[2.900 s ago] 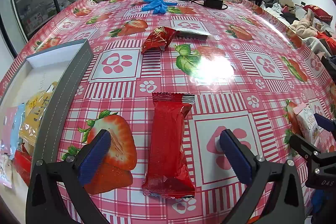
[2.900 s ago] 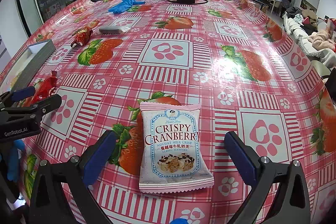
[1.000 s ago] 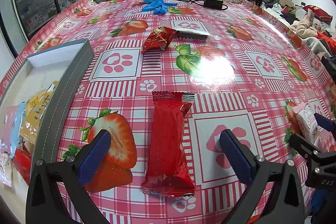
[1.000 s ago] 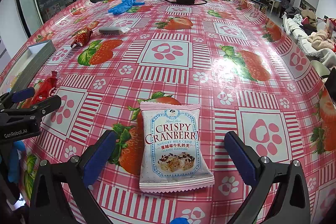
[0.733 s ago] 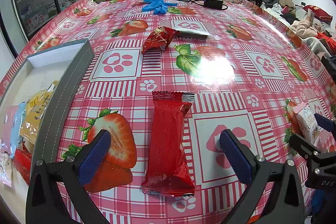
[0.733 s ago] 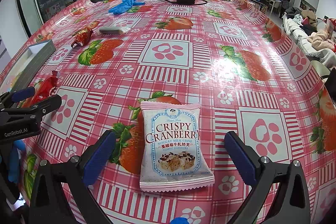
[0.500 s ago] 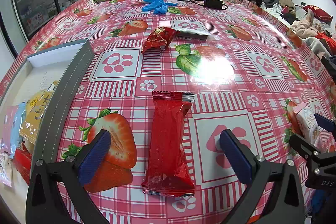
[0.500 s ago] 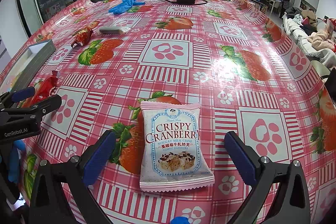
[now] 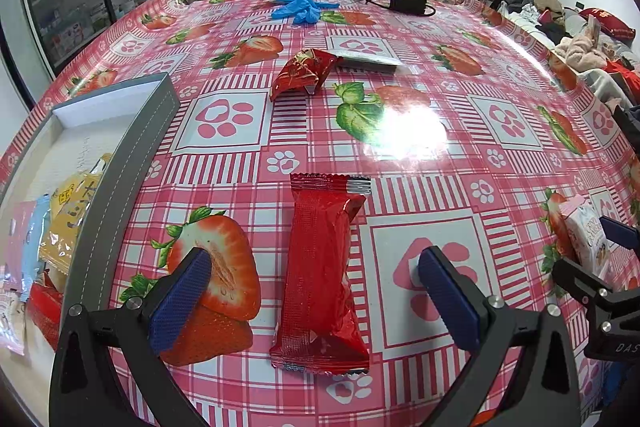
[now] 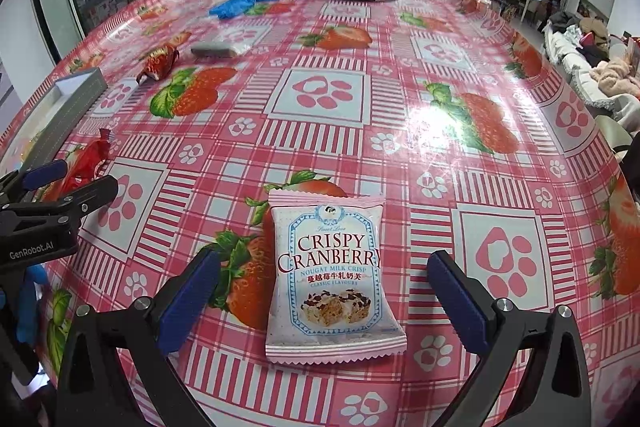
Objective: Organize snacks
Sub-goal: 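Grasp the red bar with the left gripper while the right grasps the Crispy Cranberry packet, then carry both snacks over the grey tray and open both grippers to drop them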
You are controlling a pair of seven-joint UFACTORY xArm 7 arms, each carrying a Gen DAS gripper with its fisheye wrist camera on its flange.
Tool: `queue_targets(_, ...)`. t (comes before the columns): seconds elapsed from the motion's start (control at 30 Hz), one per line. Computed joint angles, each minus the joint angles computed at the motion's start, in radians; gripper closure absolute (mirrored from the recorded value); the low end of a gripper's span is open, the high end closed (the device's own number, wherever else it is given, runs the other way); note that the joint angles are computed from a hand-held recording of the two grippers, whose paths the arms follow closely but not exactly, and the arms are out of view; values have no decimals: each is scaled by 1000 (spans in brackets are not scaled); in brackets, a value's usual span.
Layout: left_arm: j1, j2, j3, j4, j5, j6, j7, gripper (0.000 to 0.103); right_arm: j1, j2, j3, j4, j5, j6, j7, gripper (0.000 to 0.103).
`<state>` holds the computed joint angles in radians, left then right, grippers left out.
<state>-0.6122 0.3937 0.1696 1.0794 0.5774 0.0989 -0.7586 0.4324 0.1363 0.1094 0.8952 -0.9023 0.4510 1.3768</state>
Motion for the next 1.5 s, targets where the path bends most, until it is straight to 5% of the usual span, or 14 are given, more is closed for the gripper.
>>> queue_targets(0.13, 67, -14, -94, 12, -68, 58, 85, 12, -13, 4, 10, 11, 109, 7, -121, 9)
queue_targets(0.2, 93, -24, -136, 10, -95, 63, 140, 31, -14, -2, 13, 10, 139, 6, -163, 20)
queue_targets(0.27, 96, -31, -151, 11, -111, 76, 167, 75, -12, -11, 14, 10, 158, 8, -188, 45)
queue_targets(0.3, 130, -37, -196, 11, -156, 88, 214, 80, -11, -14, 14, 11, 161, 12, -189, 61)
queue_targets(0.43, 315, -76, -398, -44, -436, 70, 433, 81, -37, -39, 21, -26, 288, -63, -257, 61)
queue_targets(0.7, 433, -238, -500, -120, -759, 62, 730, 81, -51, -72, 47, -22, 483, -158, -383, 61)
queue_targets(0.87, 447, -335, -469, -116, -925, 115, 882, 81, -20, -14, 58, 114, 522, -126, -465, 61)
queue_targets(1.07, 430, -441, -355, -92, -1047, 188, 994, 81, 35, 97, 58, 334, 571, -87, -576, 61)
queue_targets(1.3, 431, -489, -243, -77, -943, 183, 930, 81, 116, 273, 47, 657, 628, 14, -719, 61)
queue_targets(1.5, 463, -420, -208, -76, -921, 187, 900, 81, 173, 448, 38, 932, 693, 112, -835, 61)
